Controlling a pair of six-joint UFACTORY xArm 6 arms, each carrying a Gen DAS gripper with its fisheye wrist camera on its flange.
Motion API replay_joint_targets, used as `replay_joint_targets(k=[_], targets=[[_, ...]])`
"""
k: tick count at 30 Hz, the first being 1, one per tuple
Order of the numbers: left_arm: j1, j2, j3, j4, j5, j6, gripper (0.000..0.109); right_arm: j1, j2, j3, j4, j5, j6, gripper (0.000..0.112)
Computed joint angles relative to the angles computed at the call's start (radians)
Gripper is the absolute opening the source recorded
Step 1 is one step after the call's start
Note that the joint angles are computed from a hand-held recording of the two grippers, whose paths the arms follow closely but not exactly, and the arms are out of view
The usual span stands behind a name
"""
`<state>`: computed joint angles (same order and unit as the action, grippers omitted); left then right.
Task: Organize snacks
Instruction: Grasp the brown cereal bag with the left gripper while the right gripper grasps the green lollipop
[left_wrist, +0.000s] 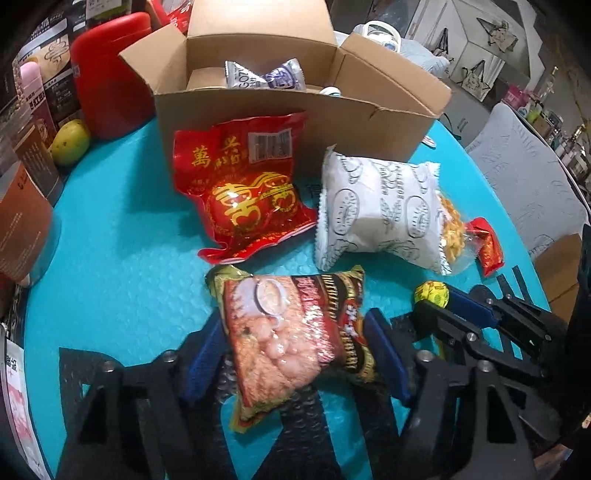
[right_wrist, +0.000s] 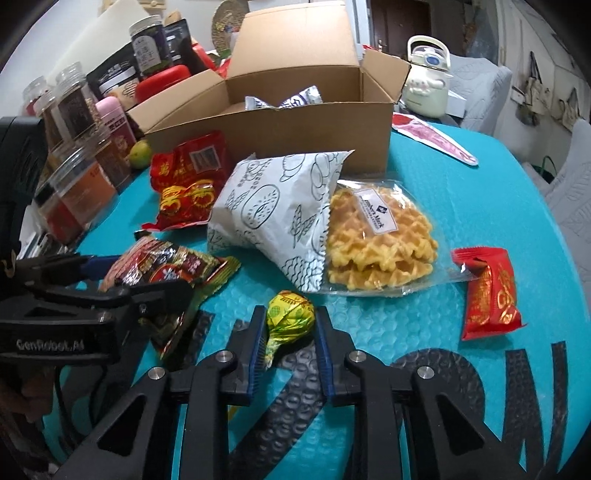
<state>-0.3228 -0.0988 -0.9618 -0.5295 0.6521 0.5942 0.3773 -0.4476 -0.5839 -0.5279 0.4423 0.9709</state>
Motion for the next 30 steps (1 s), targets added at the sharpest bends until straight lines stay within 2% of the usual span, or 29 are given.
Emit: replay_joint_targets(k=[4, 12, 16, 19, 22, 24, 25, 27, 28, 30], targets=[[-0.016, -0.047, 0.044, 0.061, -0.023, -0.021, 0.067, 0.009, -0.048, 0.036, 0.012, 0.000, 0.007, 0.025], [-0.035, -0.142, 0.110, 0.094, 0.030, -0.003, 0.064, 0.044, -0.182, 0.125, 0.051, 0.030, -0.004, 0.025], [-0.046, -0.208, 0.168, 0.117, 0.043, 0.009, 0.064, 0.074, -0.252, 0.163, 0.048, 0.080, 0.003, 0.025], [-0.057, -0.219, 0.182, 0.141, 0.033, 0.003, 0.064, 0.099, -0.295, 0.185, 0.063, 0.117, -0.001, 0.025], [-0.059, -0.232, 0.191, 0.133, 0.062, 0.013, 0.064, 0.122, -0.329, 0.203, 0.070, 0.143, -0.001, 0.025], [-0.066, -0.235, 0.199, 0.140, 0.056, 0.010, 0.070, 0.134, -0.339, 0.209, 0.064, 0.157, 0.013, 0.025], [-0.070, -0.223, 0.193, 0.144, 0.062, 0.005, 0.077, 0.138, -0.344, 0.213, 0.054, 0.161, 0.026, 0.025], [-0.083, -0.195, 0.184, 0.172, 0.071, -0.024, 0.078, 0.143, -0.342, 0.213, 0.039, 0.165, 0.041, 0.026], [-0.102, -0.215, 0.209, 0.213, 0.023, -0.036, 0.078, 0.147, -0.341, 0.211, 0.031, 0.171, 0.046, 0.026], [-0.121, -0.224, 0.231, 0.255, -0.016, -0.062, 0.080, 0.155, -0.333, 0.203, 0.014, 0.184, 0.058, 0.026]])
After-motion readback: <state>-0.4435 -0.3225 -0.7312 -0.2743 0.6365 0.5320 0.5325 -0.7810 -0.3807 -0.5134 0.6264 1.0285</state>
